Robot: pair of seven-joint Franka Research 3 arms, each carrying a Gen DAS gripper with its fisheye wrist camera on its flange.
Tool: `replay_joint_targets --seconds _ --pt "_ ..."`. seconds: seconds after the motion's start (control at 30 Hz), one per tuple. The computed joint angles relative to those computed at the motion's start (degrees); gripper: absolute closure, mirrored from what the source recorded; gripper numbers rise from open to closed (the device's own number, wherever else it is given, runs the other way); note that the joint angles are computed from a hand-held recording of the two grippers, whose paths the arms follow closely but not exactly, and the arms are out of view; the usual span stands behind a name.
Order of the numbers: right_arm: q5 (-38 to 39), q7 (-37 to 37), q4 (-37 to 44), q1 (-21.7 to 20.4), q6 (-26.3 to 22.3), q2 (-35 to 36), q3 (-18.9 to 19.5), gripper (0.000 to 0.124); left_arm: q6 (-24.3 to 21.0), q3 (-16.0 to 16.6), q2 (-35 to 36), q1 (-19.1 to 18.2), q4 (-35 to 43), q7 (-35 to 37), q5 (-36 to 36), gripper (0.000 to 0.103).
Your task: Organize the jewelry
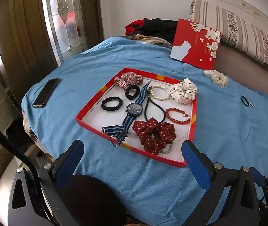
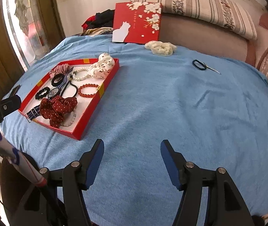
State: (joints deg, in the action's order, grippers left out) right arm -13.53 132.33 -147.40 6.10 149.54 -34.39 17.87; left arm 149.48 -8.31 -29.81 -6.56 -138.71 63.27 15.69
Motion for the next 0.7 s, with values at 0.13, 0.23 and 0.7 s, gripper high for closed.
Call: replay_joint_targets --seconds 0.13,0.23,0.7 --pt "-2.21 -0.13 3.41 -0.51 -1.41 2.88 1.34 0.057 -0.09 1.47 0.84 -0.18 0.15 1.18 -1.48 0.000" --pt "-4.62 0.45 6.21 -0.66 -2.08 5.30 2.02 0.056 -0.22 2.42 1.35 -0.14 0.05 2.24 -2.90 0.000" --pt "-14.06 5.00 12.79 3.18 -7.62 11.25 0.78 0.055 -1.35 3.30 3.07 0.56 -0.18 6.26 -6.87 0.000"
